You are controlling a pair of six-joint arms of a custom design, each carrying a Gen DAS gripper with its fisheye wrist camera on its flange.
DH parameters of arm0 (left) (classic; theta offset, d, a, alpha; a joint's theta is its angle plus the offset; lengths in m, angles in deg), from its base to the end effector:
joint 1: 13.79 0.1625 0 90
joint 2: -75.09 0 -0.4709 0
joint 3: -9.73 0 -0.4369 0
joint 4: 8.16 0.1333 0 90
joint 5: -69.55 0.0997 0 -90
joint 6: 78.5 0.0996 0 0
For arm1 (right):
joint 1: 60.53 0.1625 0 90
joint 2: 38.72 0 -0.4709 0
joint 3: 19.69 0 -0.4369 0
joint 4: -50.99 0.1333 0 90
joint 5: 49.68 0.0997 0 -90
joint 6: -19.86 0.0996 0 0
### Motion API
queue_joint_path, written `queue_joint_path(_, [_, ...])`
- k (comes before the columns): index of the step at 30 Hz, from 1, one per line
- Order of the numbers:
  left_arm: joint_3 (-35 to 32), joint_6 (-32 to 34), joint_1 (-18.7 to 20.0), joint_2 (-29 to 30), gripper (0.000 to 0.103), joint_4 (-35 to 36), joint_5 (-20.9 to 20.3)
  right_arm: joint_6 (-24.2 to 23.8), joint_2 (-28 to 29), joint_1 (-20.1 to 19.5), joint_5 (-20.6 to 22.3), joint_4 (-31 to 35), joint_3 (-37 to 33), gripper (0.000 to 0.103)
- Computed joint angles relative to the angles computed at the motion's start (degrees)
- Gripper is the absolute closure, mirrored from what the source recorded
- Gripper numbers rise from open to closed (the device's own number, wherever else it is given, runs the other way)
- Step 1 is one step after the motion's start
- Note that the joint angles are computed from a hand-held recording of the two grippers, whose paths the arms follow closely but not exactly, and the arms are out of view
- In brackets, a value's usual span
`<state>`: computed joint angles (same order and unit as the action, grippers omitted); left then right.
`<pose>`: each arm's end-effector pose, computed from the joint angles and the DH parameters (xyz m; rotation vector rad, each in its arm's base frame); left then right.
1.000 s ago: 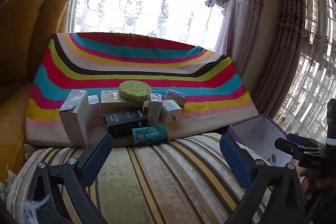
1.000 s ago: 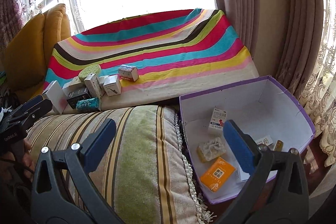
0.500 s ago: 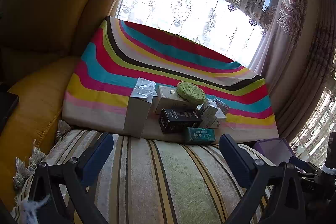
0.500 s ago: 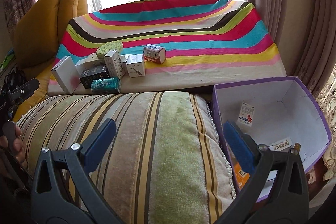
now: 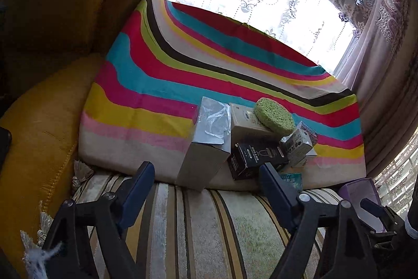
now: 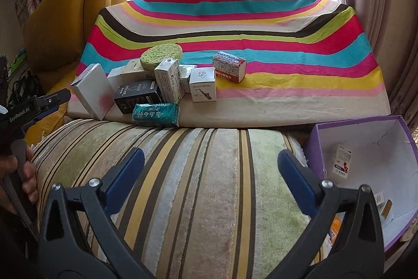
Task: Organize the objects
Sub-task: 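Move both grippers back toward the pile of boxes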
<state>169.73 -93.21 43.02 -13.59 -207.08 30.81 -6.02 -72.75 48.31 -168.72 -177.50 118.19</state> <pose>0.0300 -0.3396 0.2308 -0.0015 2.3470 -1.1718 0.2151 -0.3674 -0.0131 0.7667 -2.3962 0.7407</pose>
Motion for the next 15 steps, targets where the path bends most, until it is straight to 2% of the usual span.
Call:
queue_joint_path(7, [-3.5, 2.4, 3.2, 3.8, 0.023, -0.2, -1.1, 0.9, 1.8, 1.6, -1.3, 7.9, -4.6, 0.0])
queue_joint_path(11, [-5.0, 3.4, 5.1, 5.0, 0.03, -0.6, -2.2, 1.1, 2.9, 2.3, -2.2, 12.9, -7.6, 0.0])
queue_joint_path(15, [-5.6, 3.4, 6.2, 5.3, 0.042, -0.5, -3.4, 1.1, 4.2, 2.9, -3.1, 16.9, -10.5, 0.0])
